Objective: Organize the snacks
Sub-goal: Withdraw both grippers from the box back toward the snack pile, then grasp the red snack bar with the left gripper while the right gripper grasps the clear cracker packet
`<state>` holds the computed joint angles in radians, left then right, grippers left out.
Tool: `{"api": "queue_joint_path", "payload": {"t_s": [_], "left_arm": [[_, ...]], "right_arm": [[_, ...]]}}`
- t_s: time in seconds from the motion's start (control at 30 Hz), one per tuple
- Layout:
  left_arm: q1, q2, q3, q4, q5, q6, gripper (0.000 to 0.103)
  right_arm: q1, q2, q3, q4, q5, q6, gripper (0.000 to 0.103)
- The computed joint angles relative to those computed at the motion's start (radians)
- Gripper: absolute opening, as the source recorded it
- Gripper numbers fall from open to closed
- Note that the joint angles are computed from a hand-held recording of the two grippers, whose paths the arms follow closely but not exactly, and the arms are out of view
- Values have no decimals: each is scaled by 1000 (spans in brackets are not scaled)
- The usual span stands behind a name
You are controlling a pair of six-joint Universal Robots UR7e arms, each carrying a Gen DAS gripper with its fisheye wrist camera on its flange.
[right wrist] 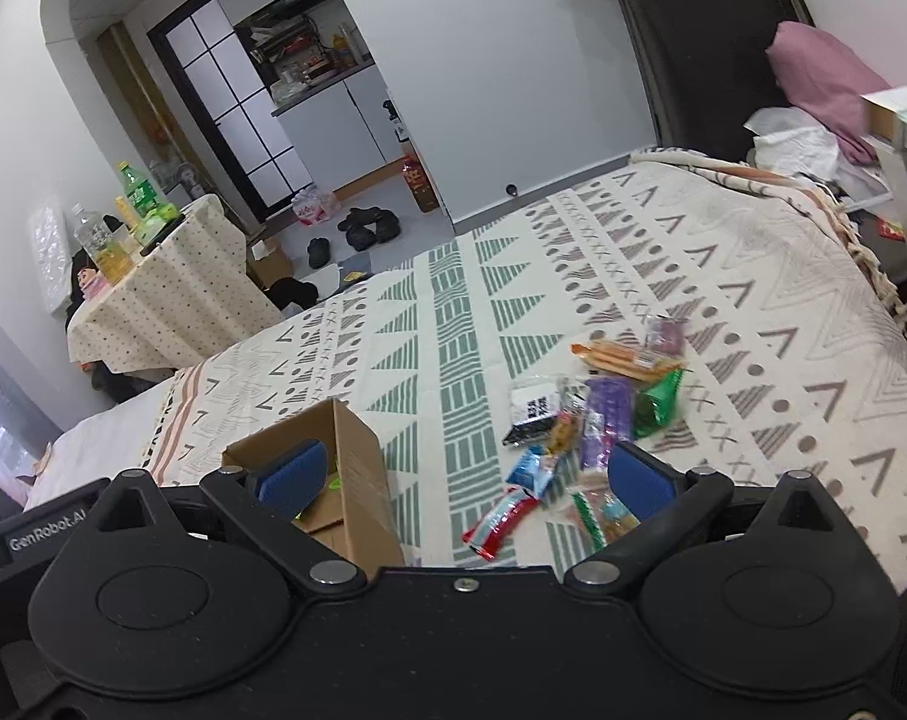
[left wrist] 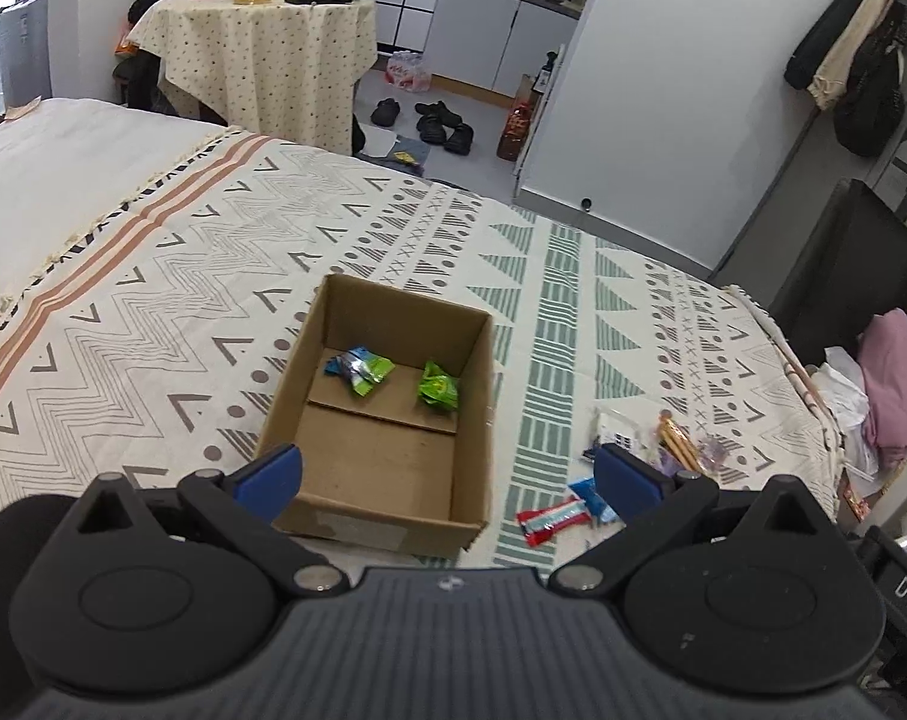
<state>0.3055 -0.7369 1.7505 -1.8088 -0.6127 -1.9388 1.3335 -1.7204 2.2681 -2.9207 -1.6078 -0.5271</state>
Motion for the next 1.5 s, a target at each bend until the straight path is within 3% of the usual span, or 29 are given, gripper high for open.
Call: {"api": "queue_joint_path", "payload": {"t_s": [0.63, 0.87, 1.07, 1.33, 1.5], "left_arm": [[-28, 130, -133, -25, -62, 57, 103], [-30, 162, -138, -103, -56, 109, 103], [-18, 195, -154, -154, -64, 139, 102], [15, 226, -147, -244, -88, 178, 100], [47, 242, -139, -322, -104, 220, 91]], "right_arm": [[-184, -124, -29, 189, 128, -53, 103], [-233, -135, -33, 187, 134, -74, 103], [-265, -117, -34, 129, 102, -54, 103], [-298, -69, -60, 140, 85, -23, 103], [-305, -25, -91, 177, 85, 15, 102]]}}
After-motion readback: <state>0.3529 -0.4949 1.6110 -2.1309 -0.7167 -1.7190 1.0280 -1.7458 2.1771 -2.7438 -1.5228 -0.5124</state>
